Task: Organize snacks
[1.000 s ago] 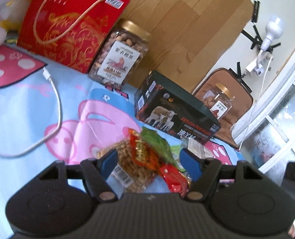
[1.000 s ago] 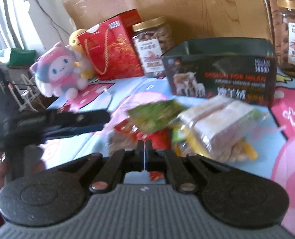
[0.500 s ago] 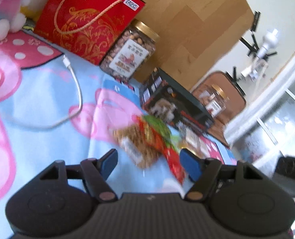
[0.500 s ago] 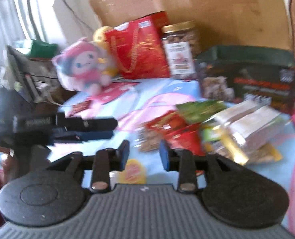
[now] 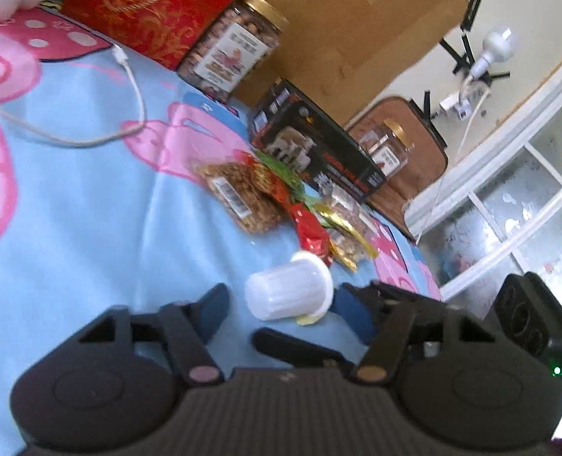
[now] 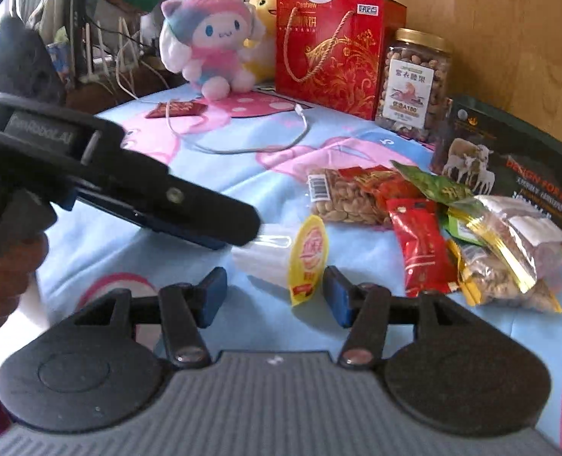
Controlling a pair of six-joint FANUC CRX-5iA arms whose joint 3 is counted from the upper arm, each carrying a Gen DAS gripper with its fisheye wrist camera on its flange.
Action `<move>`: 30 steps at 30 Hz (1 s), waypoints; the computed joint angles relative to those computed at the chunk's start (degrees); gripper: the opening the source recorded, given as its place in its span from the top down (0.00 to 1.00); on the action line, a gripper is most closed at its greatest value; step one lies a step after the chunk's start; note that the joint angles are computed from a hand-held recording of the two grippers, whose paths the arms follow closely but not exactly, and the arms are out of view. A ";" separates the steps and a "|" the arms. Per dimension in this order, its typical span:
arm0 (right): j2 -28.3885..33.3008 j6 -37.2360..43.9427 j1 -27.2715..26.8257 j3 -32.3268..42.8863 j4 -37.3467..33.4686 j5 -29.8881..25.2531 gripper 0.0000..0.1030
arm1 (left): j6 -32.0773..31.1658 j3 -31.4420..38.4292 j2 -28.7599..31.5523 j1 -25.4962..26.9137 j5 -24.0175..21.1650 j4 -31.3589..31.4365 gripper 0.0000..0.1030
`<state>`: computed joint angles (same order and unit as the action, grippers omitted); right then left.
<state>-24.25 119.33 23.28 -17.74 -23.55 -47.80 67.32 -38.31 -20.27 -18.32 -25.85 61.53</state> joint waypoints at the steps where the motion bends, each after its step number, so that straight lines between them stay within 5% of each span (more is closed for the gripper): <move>1: 0.00 0.11 0.05 -0.05 -0.15 0.28 0.47 | 0.57 0.87 0.86 0.09 -0.99 -0.79 0.50; 4: -0.70 -2.39 1.25 -1.39 2.75 3.25 0.50 | 2.81 4.01 2.55 0.38 -1.81 -5.21 0.50; 8: -2.12 -6.60 1.50 -2.78 5.43 8.15 0.50 | -1.51 8.30 5.57 -0.39 -1.54 -3.72 0.50; 15: 3.32 -8.00 -1.66 1.62 10.68 17.70 0.50 | -2.50 25.00 17.32 -1.63 -0.48 -9.84 0.49; 23: 18.60 -4.94 -13.06 19.76 -1.83 10.48 0.51 | 6.09 42.63 31.83 -0.76 -4.59 -14.35 0.49; 30: 21.56 -15.72 -11.40 19.28 7.68 15.60 0.51 | 17.21 50.37 36.60 -0.05 -6.36 -24.43 0.50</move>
<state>-2.69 103.61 11.89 1.54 -15.86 -32.20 84.53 12.05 16.33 -18.37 -32.22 37.09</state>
